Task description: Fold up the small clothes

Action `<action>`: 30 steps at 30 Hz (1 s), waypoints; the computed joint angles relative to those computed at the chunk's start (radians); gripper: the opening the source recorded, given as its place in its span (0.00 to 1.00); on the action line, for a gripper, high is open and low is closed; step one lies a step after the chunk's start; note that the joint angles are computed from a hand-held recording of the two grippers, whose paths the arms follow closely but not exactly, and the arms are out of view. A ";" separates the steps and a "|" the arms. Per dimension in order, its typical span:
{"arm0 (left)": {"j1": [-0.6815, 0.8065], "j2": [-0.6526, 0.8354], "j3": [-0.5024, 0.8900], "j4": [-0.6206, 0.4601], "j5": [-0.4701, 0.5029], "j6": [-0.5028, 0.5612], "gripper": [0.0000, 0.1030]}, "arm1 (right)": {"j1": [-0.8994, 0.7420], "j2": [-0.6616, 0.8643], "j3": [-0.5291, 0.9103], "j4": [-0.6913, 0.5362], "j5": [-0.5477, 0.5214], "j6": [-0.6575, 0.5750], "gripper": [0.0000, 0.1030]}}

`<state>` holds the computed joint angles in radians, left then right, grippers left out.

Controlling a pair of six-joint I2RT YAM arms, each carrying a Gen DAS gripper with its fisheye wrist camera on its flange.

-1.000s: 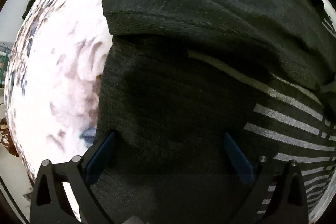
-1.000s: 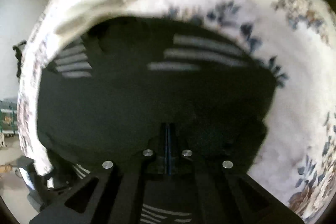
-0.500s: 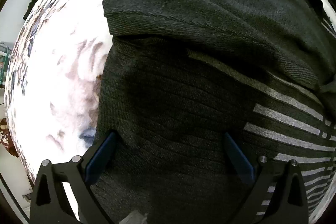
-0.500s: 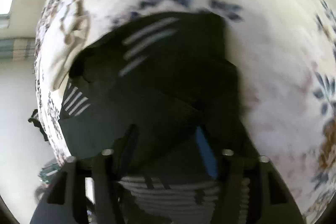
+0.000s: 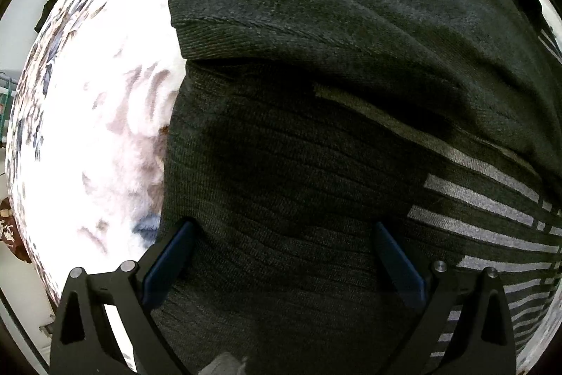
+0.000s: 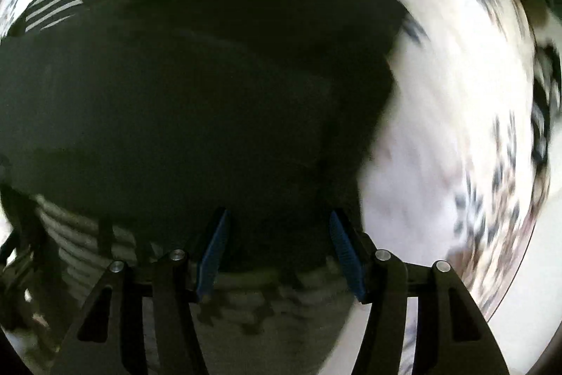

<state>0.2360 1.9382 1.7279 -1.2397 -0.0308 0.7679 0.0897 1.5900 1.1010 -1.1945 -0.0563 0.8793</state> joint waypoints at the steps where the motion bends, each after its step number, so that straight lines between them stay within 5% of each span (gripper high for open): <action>1: 0.000 0.000 0.000 0.000 0.001 0.000 1.00 | -0.026 -0.075 -0.041 0.007 -0.030 0.028 0.59; 4: 0.000 0.000 0.002 -0.003 0.005 -0.001 1.00 | -0.136 -0.243 -0.088 0.060 -0.087 0.090 0.59; 7: 0.006 0.001 0.007 -0.008 0.013 0.003 1.00 | -0.230 -0.233 -0.047 0.153 -0.148 0.025 0.59; 11: 0.013 0.006 0.023 -0.024 0.021 0.014 1.00 | -0.276 0.011 0.048 0.347 -0.251 -0.165 0.59; 16: 0.015 0.009 0.032 -0.032 0.025 0.017 1.00 | -0.252 0.272 0.198 0.331 -0.265 -0.350 0.59; 17: 0.016 0.009 0.031 -0.030 0.026 0.018 1.00 | -0.232 0.296 0.216 0.315 -0.242 -0.388 0.53; 19: 0.018 0.003 0.024 -0.027 0.030 0.020 1.00 | -0.190 0.297 0.238 0.290 -0.164 -0.438 0.04; 24: 0.029 0.024 0.076 -0.074 0.049 0.026 1.00 | -0.177 0.182 0.187 0.293 -0.042 -0.444 0.02; 30: 0.062 0.118 0.302 -0.234 0.100 0.013 1.00 | -0.321 0.130 0.190 0.234 0.037 -0.431 0.02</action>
